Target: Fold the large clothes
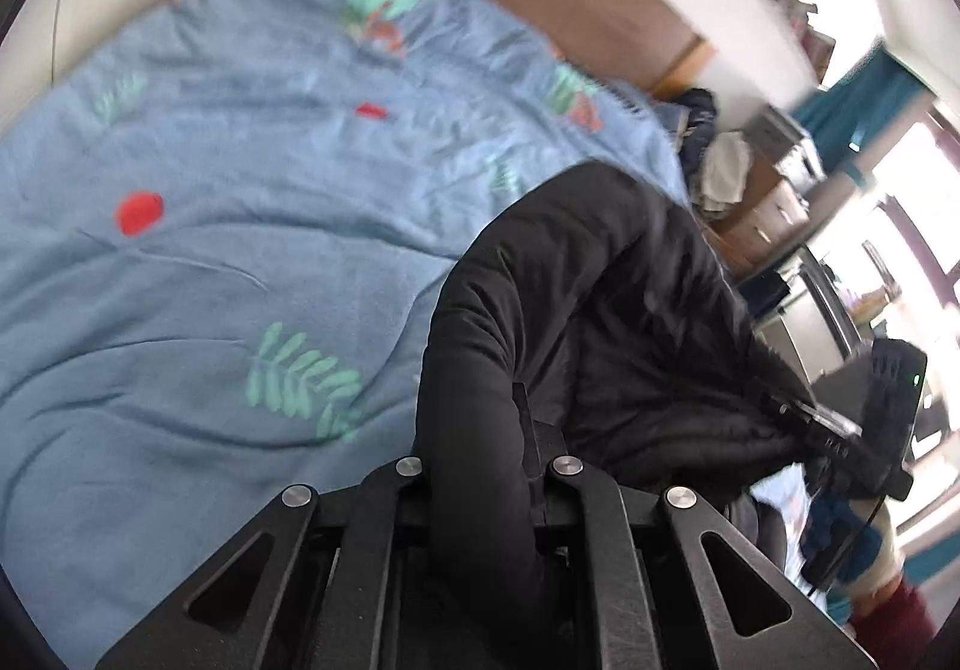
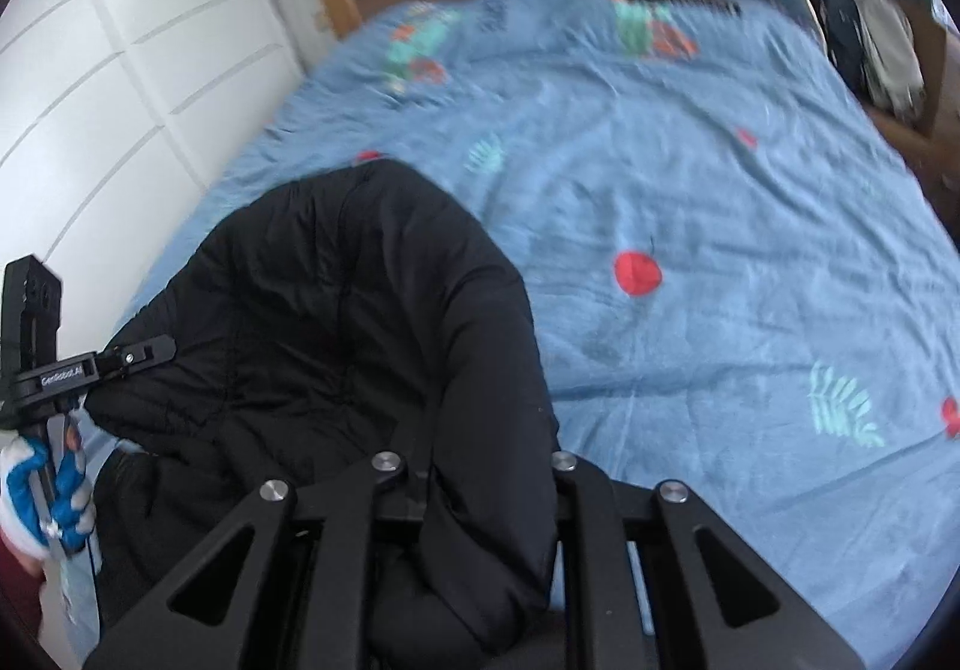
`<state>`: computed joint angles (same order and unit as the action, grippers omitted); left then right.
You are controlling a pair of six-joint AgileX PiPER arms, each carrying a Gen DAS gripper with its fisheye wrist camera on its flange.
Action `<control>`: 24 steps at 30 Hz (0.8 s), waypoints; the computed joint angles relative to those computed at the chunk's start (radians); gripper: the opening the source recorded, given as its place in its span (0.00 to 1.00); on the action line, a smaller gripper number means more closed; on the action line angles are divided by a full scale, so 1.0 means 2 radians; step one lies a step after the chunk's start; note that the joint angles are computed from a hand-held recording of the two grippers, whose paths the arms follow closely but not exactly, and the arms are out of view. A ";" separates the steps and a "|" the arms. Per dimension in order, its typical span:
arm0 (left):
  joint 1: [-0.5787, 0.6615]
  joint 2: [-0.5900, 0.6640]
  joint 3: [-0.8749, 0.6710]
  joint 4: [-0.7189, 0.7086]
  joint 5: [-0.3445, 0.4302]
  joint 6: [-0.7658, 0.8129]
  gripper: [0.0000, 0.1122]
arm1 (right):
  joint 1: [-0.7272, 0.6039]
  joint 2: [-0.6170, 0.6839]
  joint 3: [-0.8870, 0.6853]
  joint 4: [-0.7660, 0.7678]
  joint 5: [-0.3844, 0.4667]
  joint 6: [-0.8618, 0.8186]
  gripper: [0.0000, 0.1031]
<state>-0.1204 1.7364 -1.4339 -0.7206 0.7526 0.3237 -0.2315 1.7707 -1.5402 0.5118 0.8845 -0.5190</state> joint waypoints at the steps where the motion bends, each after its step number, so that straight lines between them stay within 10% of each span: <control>1: 0.009 -0.032 0.036 -0.026 -0.004 0.032 0.10 | -0.003 -0.023 0.021 0.011 -0.004 -0.021 0.14; 14: 0.012 -0.315 0.393 -0.105 -0.028 0.178 0.10 | -0.158 -0.377 0.371 0.157 0.102 -0.242 0.14; 24: -0.075 -0.341 0.460 -0.065 -0.128 0.116 0.10 | -0.225 -0.391 0.497 0.185 0.082 -0.332 0.14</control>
<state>-0.2707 1.0537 -0.5129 -0.8515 0.4959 0.5561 -0.6816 0.9884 -0.5462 0.8810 1.0475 -1.1834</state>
